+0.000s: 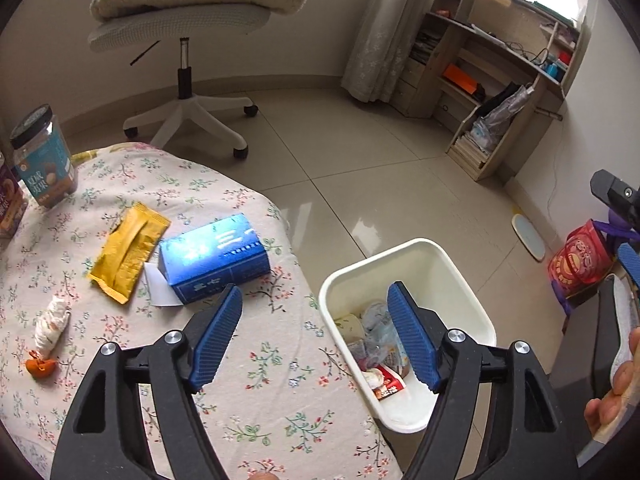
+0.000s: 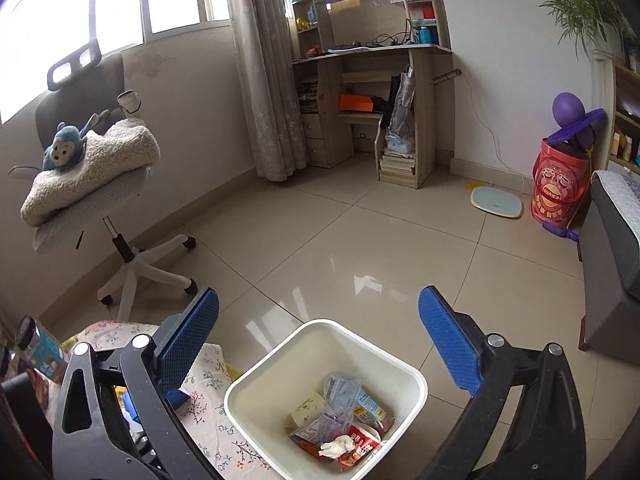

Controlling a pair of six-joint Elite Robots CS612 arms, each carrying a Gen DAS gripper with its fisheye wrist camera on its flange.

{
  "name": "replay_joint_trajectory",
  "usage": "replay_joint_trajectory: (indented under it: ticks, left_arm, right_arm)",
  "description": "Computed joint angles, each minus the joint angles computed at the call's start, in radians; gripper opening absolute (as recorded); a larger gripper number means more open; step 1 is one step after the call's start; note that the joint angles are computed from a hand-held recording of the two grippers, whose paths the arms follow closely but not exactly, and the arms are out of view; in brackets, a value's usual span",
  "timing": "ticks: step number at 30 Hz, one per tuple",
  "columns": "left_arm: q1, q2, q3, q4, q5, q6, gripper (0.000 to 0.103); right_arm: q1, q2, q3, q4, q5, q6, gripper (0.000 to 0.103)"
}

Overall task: Collect trash
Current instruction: 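Move both open tools back over the table, then grasp the white tissue bundle with the left tool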

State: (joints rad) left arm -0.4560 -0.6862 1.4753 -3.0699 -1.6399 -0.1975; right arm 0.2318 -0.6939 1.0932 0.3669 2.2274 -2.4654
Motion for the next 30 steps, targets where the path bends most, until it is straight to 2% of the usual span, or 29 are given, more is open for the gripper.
replay_joint_trajectory:
  ticks: [5,9,13,20,23,30]
  left_arm:
    - [0.016,-0.016,0.024,-0.031,0.122,0.048,0.080]
    - [0.040,-0.016,0.027,-0.012,0.181,0.080,0.085]
    - [0.077,-0.004,0.010,0.056,0.239,0.078,0.085]
    - [0.158,0.045,-0.084,0.283,0.278,0.063,0.085]
    - [0.182,0.077,-0.123,0.374,0.296,0.061,0.085]
    - [0.205,0.116,-0.166,0.458,0.262,0.097,0.083]
  right_arm:
    - [0.029,0.078,-0.135,0.138,0.001,-0.018,0.096]
    - [0.037,0.136,-0.238,0.238,-0.101,-0.019,0.096]
    - [0.051,0.192,-0.342,0.307,-0.163,-0.062,0.096]
    - [0.062,0.294,-0.525,0.431,-0.317,-0.057,0.096]
    - [0.069,0.349,-0.626,0.493,-0.349,-0.057,0.096]
    - [0.071,0.484,-0.883,0.652,-0.440,-0.019,0.096]
